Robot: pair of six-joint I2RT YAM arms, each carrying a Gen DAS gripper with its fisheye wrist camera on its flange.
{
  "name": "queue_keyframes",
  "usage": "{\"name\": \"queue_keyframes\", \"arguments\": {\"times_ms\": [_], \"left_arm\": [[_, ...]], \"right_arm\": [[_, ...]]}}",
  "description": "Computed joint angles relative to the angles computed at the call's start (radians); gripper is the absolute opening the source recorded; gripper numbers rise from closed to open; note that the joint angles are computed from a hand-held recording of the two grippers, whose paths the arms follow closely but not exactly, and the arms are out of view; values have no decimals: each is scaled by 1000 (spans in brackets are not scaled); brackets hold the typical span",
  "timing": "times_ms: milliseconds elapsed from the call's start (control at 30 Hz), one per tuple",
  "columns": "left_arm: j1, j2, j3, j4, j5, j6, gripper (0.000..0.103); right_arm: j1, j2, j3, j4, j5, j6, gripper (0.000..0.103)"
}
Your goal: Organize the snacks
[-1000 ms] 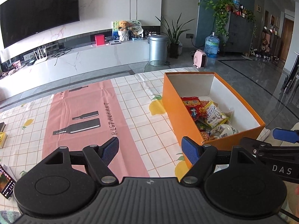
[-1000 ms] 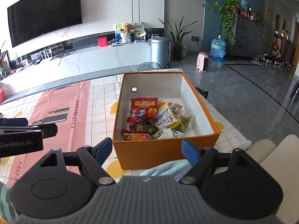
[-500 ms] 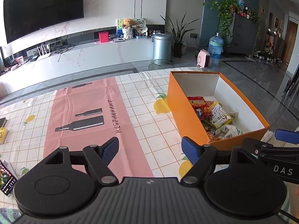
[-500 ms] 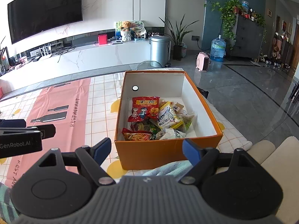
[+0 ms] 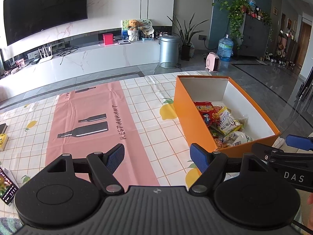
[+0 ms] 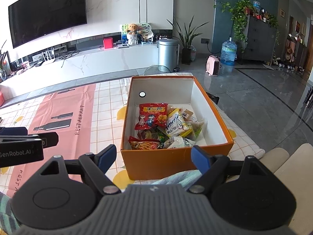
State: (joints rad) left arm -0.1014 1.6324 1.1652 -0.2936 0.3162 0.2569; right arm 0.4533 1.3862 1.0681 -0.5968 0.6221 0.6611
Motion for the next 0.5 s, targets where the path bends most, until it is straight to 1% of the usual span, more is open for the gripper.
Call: {"name": "queue_keyframes", "arguments": {"times_ms": [500], "left_arm": [[-5,-17,10,-22,3,3,89]], "right_arm": [[-3,-6,0,11,6,-17,81]]}}
